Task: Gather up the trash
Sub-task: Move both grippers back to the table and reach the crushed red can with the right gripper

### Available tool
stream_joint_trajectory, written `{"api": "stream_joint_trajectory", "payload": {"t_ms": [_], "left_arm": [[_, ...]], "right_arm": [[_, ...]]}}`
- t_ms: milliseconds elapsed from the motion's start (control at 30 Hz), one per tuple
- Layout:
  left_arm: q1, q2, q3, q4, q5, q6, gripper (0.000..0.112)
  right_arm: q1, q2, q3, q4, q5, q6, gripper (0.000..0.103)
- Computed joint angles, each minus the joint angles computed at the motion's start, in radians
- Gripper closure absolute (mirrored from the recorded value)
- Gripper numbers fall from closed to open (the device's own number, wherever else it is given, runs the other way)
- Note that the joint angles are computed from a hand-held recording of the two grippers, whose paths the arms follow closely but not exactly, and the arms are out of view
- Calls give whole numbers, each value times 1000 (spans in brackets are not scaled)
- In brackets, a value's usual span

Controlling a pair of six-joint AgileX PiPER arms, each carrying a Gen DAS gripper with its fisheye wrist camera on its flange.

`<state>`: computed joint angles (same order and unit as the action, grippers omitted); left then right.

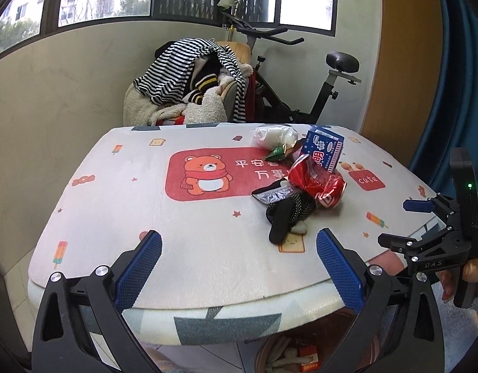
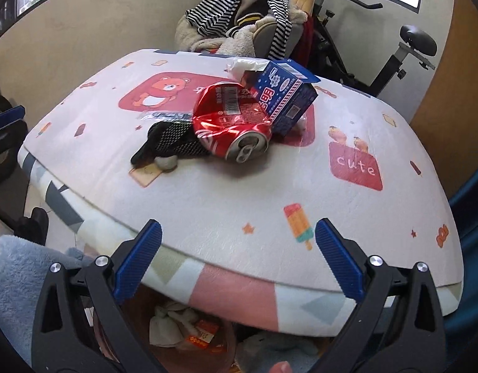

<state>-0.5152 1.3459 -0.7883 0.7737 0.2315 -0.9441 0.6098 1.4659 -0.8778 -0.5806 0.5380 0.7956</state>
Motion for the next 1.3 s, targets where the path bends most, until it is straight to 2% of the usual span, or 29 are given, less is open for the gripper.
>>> {"api": "stream_joint_trajectory", "payload": {"t_ms": [167,367,500,700,833,867,1000,1167,1300], "left_arm": [[34,50,-41,-96,-3,83,15],[116,116,-78,-421,-27,382,15],[146,147,-85,-410,-48,378,15],[166,194,-97,-439,-74,417,18],[179,218,-100,-606,-90,575,23],[182,220,-98,-648,-94,616,23],[183,227,-95,-749,-97,721,26],[183,231,-93,-822,-99,791,26],[176,227,-90,-882,-97,848,28]], "right_arm": [[-69,39,-47,97,-34,-114,6],[-140,107,-130,257,-93,-308,6],[-164,197,-240,360,-104,-432,7],[-168,374,-471,436,-23,-509,8],[-162,483,-625,448,56,-466,8],[-157,530,-690,434,99,-434,8],[-163,600,-783,450,165,-403,8],[-180,635,-824,471,202,-373,7],[-234,590,-754,612,166,-440,24]]}}
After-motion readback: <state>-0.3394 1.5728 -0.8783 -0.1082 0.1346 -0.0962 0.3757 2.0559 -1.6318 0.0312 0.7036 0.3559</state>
